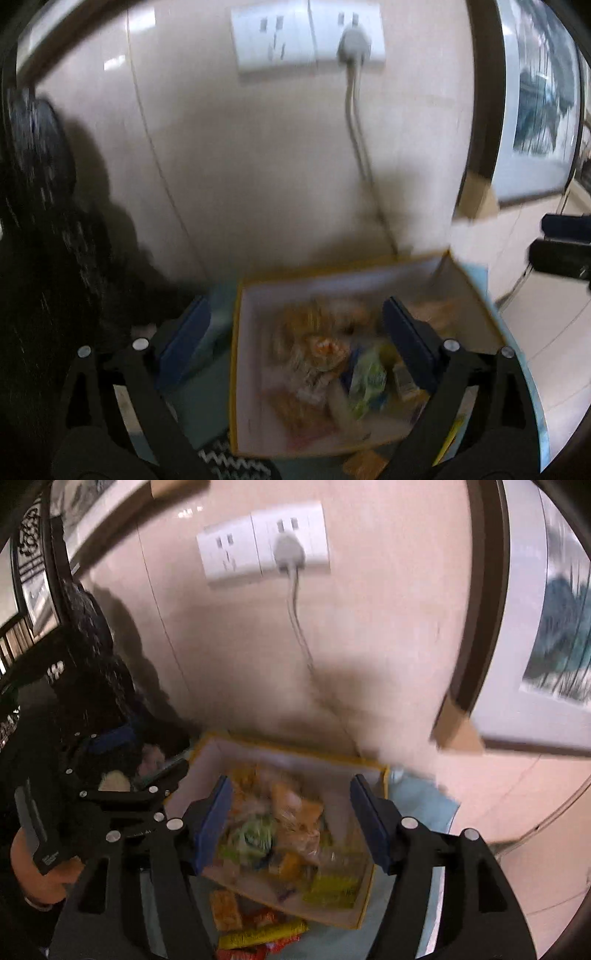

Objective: Organize snacks
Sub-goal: 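Grasp the white candy bag with the left tool while the right tool grasps the yellow rice stick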

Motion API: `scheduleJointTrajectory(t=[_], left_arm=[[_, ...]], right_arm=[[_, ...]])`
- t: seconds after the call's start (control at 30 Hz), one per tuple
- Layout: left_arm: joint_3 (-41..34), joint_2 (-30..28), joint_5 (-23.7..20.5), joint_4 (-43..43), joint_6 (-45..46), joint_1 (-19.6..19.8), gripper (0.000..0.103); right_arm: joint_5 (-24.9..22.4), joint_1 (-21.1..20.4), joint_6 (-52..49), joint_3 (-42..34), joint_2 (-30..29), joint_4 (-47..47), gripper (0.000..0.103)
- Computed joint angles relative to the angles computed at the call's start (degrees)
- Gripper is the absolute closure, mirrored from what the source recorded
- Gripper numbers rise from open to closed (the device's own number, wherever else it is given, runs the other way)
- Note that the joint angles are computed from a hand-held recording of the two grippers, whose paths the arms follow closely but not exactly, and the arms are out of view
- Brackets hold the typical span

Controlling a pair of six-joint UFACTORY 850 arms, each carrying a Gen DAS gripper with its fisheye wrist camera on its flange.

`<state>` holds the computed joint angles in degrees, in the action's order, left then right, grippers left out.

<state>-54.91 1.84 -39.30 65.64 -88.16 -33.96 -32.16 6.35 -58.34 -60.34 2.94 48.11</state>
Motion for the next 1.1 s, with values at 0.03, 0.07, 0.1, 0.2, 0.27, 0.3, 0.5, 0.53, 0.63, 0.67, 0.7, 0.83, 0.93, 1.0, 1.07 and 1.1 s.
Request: scheduleJointTrajectory(t=[0.03, 0.07, 0.1, 0.2, 0.27, 0.3, 0.5, 0.53, 0.63, 0.67, 0.7, 0.83, 0.93, 1.0, 1.07, 1.1], left_arm=[[1.9, 0.5, 0.4, -0.2, -0.8, -0.2, 0.007], [3.6, 1.2, 1.0, -0.2, -2.1, -0.5, 0.007], [5.6, 2.2, 1.8, 0.1, -4.0, -0.9, 0.007], [12.1, 4.6, 3.6, 1.4, -10.2, -3.4, 0.007], [16.1, 5.9, 4.1, 1.4, -13.7, -5.9, 0.007], [17.7, 6.2, 4.9, 1.4, -15.2, -7.2, 0.007], [23.2, 4.4, 8.6, 3.4, -19.0, -16.2, 0.007], [23.6, 4.1, 9.4, 4.5, -19.9, -17.6, 0.007], [24.2, 3.6, 10.6, 9.0, -22.4, -20.7, 0.007], [24.4, 3.5, 11.3, 11.8, -24.0, -21.8, 0.007], [24.2, 2.9, 11.3, 13.4, -24.4, -22.7, 0.007], [21.2, -1.6, 10.0, 12.0, -22.4, -24.5, 0.007], [19.5, -4.1, 9.3, 12.0, -24.9, -24.3, 0.002], [19.5, -4.5, 9.3, 13.8, -25.2, -24.2, 0.002], [20.5, -3.9, 9.0, 15.0, -25.8, -24.0, 0.002], [21.6, -3.1, 8.3, 15.2, -26.4, -24.3, 0.002]], right_arm=[[-0.2, -0.2, 0.2, 1.0, 0.1, -0.7, 0.037], [-0.7, -0.6, -0.3, 2.4, 0.5, -0.5, 0.037], [-1.9, -1.5, -0.4, 4.5, 1.2, -0.1, 0.037], [-4.4, -3.2, 0.2, 9.9, 3.0, 0.5, 0.037], [-5.5, -3.9, 1.5, 14.4, 4.3, -0.6, 0.037], [-5.5, -3.9, 2.1, 16.9, 4.9, -1.8, 0.037], [-2.4, -2.7, 8.6, 21.8, 1.8, -4.5, 0.037], [-2.4, -2.7, 9.2, 21.5, 0.8, -3.9, 0.037], [-1.9, -1.4, 10.9, 20.2, -2.3, -1.3, 0.037], [-2.0, -0.8, 11.8, 19.6, -3.2, -1.2, 0.037], [-1.6, 0.0, 13.4, 19.1, -4.2, -2.1, 0.037], [5.2, 6.2, 19.9, 18.6, -6.4, -15.6, 0.047], [8.0, 8.3, 19.6, 20.2, -4.5, -22.1, 0.052], [8.0, 7.2, 18.5, 20.8, -3.2, -21.5, 0.053], [7.3, 5.3, 14.5, 21.6, -1.9, -18.5, 0.053], [6.4, 4.1, 12.2, 21.8, -1.5, -16.7, 0.053]])
